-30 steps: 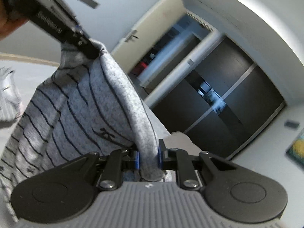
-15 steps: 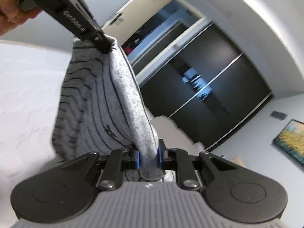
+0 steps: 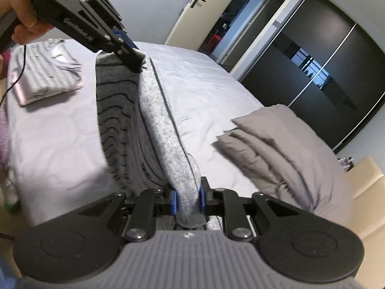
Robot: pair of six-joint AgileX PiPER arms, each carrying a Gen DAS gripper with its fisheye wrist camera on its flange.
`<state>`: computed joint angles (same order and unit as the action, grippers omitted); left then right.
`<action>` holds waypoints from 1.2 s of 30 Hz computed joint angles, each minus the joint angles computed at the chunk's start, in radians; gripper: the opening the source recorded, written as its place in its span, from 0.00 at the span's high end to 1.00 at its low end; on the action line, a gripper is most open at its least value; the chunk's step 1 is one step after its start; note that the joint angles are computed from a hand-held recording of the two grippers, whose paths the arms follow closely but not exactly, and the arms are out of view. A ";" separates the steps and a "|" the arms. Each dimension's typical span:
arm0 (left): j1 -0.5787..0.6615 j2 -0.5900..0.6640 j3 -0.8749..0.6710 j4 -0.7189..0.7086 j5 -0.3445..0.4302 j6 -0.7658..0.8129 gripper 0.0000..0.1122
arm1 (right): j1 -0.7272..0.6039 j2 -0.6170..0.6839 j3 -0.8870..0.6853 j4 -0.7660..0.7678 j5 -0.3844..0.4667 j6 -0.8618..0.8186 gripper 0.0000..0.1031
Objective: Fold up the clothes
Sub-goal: 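Lift the grey striped garment off the bed with both grippers and shake it out, then lower the garment onto the bed and open both grippers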
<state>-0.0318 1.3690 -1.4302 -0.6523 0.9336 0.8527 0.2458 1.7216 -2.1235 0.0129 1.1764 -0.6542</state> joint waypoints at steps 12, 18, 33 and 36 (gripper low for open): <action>0.090 -0.202 0.174 0.009 0.264 0.079 0.94 | 0.006 -0.525 0.729 0.124 -0.090 -0.070 0.81; 0.063 -0.198 0.184 0.072 0.240 0.054 0.94 | 0.033 -0.600 0.819 0.110 -0.094 -0.038 0.81; -0.067 0.119 -0.016 0.200 0.054 -0.011 0.94 | -0.132 -0.366 0.766 0.221 -0.243 -0.165 0.81; -0.086 0.174 -0.045 0.223 0.013 -0.022 0.94 | -0.152 -0.307 0.760 0.240 -0.290 -0.173 0.81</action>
<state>-0.1177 1.5426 -1.4750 -0.4291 0.9463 0.8307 0.0935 1.4144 -1.3639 0.2526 0.8864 -0.8269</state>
